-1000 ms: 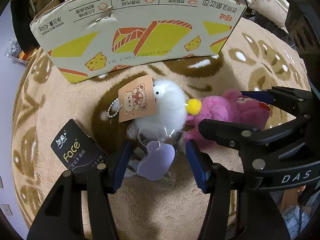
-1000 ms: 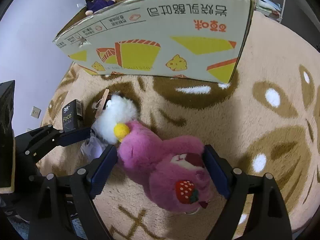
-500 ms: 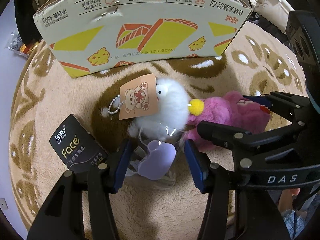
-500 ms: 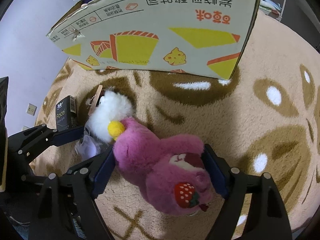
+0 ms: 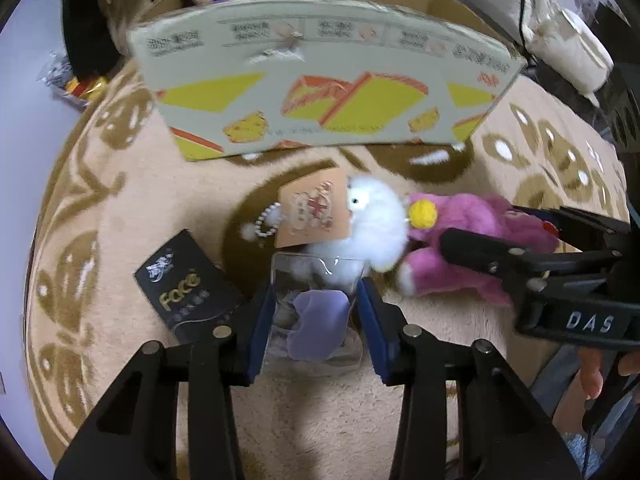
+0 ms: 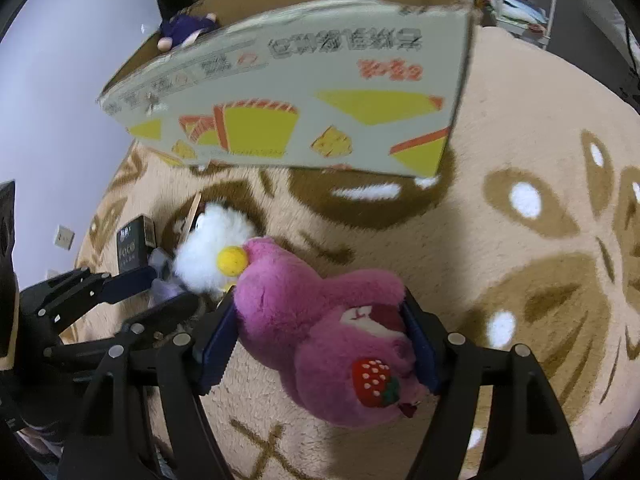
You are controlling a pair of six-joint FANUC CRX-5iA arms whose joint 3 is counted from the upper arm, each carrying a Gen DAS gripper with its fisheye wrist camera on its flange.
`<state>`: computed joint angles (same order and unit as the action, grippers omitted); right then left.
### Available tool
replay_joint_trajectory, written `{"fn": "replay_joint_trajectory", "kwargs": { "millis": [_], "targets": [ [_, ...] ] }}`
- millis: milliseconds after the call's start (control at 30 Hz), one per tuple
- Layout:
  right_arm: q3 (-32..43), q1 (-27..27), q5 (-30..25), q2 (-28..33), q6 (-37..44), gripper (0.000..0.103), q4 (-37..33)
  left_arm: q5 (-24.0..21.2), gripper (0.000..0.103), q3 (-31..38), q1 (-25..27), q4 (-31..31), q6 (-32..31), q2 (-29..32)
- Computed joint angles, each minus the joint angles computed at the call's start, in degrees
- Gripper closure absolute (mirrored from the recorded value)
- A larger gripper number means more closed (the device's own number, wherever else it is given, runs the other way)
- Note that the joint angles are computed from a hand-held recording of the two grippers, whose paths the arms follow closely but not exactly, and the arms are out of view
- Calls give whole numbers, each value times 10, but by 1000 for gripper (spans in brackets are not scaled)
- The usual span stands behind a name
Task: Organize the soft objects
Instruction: 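Grasp the clear bag with purple sponge with the left tool while the right tool grasps the pink bear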
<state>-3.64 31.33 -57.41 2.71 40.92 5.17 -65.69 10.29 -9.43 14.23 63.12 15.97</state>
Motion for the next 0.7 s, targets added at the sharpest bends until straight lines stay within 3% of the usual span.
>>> {"fn": "replay_joint_trajectory", "kwargs": {
  "millis": [400, 700],
  "targets": [
    [-67, 14, 80, -63, -81, 25, 93, 63, 64, -35, 8, -1, 17, -39],
    [-123, 31, 151, -99, -160, 25, 197, 194, 65, -97, 23, 38, 27, -98]
  ]
}}
